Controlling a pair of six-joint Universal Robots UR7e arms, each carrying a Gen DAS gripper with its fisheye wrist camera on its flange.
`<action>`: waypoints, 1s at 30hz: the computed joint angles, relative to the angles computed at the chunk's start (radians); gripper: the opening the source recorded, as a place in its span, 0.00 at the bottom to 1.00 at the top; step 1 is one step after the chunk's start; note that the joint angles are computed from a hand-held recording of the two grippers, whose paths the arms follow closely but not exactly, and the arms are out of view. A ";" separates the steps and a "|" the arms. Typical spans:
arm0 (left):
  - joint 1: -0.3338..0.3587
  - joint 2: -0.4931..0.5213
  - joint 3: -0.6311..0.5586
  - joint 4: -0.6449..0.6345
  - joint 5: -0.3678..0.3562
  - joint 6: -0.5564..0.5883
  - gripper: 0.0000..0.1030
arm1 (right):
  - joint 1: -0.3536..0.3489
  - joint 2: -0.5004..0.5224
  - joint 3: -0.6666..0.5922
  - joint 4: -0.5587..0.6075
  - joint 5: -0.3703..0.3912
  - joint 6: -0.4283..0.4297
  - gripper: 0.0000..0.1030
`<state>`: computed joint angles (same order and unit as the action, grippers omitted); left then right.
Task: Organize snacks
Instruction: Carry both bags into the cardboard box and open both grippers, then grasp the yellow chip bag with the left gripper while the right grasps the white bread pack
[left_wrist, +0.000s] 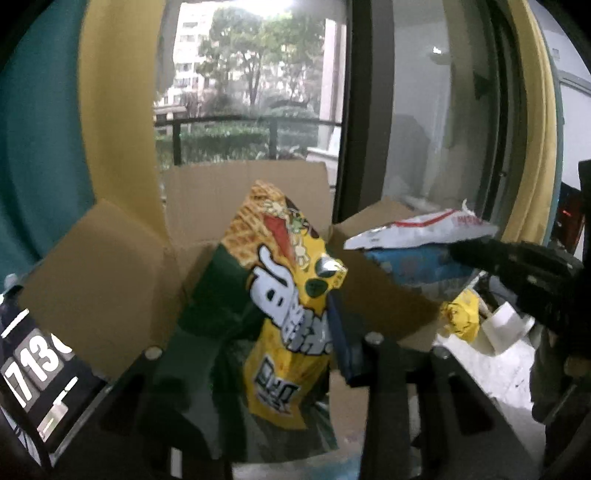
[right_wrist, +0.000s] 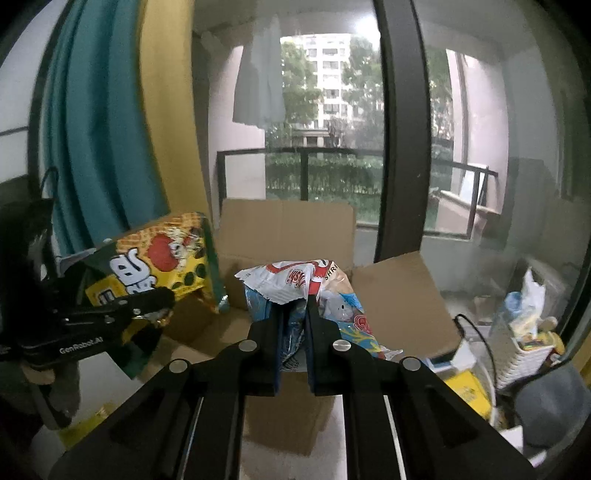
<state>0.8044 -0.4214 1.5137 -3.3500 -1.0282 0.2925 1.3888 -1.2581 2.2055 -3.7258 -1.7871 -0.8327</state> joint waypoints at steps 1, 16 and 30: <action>-0.003 0.003 -0.016 0.038 0.012 -0.017 0.41 | 0.000 0.013 -0.014 0.011 -0.016 0.006 0.12; -0.058 -0.141 0.220 -0.054 0.040 -0.102 0.81 | -0.010 -0.100 0.111 0.042 -0.049 0.108 0.58; -0.115 -0.256 0.514 -0.091 0.114 -0.281 0.86 | -0.074 -0.200 0.325 -0.014 -0.035 0.159 0.67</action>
